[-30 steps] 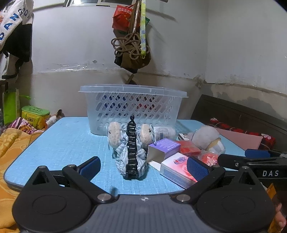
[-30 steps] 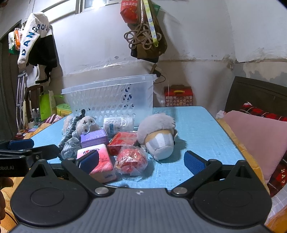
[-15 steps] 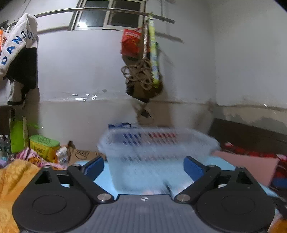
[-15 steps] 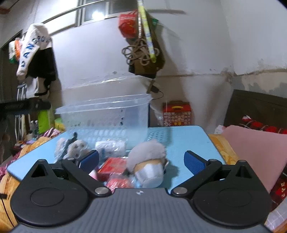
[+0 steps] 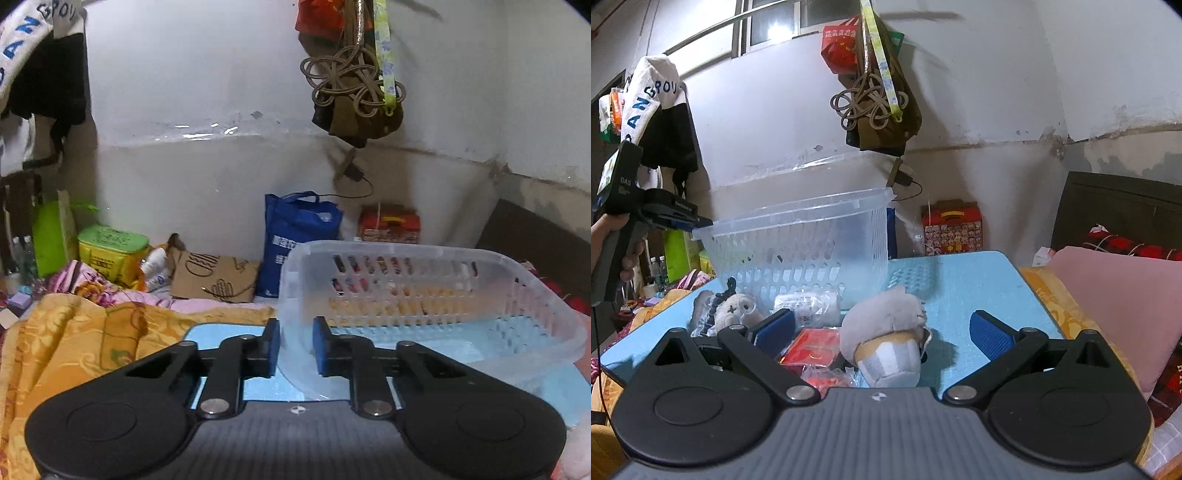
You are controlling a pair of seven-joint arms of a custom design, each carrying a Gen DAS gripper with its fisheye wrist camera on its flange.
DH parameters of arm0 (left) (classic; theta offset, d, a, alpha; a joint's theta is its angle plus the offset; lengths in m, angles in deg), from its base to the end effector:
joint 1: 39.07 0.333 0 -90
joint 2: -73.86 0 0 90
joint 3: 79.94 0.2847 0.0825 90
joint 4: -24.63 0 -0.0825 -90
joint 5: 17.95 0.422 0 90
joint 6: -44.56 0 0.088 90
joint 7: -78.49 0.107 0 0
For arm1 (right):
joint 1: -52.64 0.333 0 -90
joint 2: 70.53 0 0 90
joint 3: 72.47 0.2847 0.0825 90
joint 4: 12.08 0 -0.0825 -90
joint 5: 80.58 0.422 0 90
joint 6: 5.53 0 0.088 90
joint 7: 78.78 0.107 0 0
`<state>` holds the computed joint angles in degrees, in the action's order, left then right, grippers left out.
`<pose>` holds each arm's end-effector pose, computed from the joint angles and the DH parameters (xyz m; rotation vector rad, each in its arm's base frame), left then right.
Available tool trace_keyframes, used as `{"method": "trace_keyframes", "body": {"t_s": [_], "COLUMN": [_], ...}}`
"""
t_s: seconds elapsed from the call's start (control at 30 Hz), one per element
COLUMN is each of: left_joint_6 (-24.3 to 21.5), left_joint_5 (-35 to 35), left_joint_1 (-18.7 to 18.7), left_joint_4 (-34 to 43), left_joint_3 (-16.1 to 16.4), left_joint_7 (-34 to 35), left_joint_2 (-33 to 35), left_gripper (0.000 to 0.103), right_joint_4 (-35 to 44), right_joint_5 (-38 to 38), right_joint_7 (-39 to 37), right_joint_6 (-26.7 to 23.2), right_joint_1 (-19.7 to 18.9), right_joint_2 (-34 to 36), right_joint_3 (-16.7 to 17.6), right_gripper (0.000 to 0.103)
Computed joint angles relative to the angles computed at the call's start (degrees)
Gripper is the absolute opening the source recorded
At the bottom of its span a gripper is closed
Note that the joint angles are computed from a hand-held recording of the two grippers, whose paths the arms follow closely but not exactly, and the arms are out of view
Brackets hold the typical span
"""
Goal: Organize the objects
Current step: 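Move the left tool to the clear basket and grasp its rim, then grasp the grey plush toy with the right gripper and lift it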
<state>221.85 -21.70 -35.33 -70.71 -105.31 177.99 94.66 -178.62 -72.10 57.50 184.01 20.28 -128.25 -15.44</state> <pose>0.6908 -0.2198 0.5040 -1.3065 1.8889 -1.2213 0.3892 0.1235 0.4287 -1.1826 1.6661 -1.1302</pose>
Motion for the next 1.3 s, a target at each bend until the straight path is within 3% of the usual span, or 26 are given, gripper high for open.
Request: {"method": "trace_keyframes", "body": {"t_s": [0.1,0.17,0.27,0.4,0.63,0.83,0.93,1.07,1.2,1.3], "left_joint_6": [1.3,1.8,1.6,0.9,-5.6,-8.2,-6.3,-6.8,-6.7,-5.8], "left_joint_5": [3.1,6.8,9.6,11.3,5.4,1.0,-1.9,-8.6,-13.8,-19.1], "left_joint_1": [-3.1,-7.0,-8.3,-8.1,-2.6,-2.3,-0.4,3.3,3.7,5.3], "left_joint_4": [-0.6,-0.6,-0.4,0.3,6.0,9.8,7.4,4.5,3.4,2.8], "left_joint_3": [3.9,8.4,10.2,10.0,2.4,1.3,-0.6,-4.5,-4.9,-6.8], "left_joint_7": [-2.3,-5.7,-8.7,-10.6,-1.4,5.5,10.1,15.6,19.1,22.0], "left_joint_2": [-0.7,-1.1,-1.4,-1.1,2.2,4.8,4.0,1.7,0.8,0.8], "left_gripper": [0.02,0.02,0.02,0.02,0.02,0.02,0.023,0.024,0.024,0.025], "right_joint_4": [-0.3,-0.7,-0.7,-0.6,4.5,9.2,9.8,10.2,9.4,9.1], "right_joint_5": [0.1,0.4,0.8,0.0,-5.9,-12.2,-14.1,-16.0,-16.4,-16.7], "right_joint_7": [-0.2,-0.2,0.2,2.6,4.0,3.4,3.2,2.1,1.2,2.7], "right_joint_6": [0.6,0.4,-1.1,-2.8,-7.9,-9.8,-9.8,-10.4,-10.0,-11.5], "right_joint_1": [0.5,0.9,1.3,0.9,-3.1,-5.7,-5.1,-2.5,-0.1,-0.1], "right_joint_2": [0.6,0.5,0.1,-0.8,1.1,7.3,10.5,15.1,15.8,14.0], "right_joint_3": [-0.5,-0.6,-0.8,-1.0,-1.1,-2.1,-3.7,-7.5,-10.3,-9.9], "right_gripper": [0.103,0.103,0.103,0.102,0.096,0.094,0.092,0.07,0.066,0.065]}}
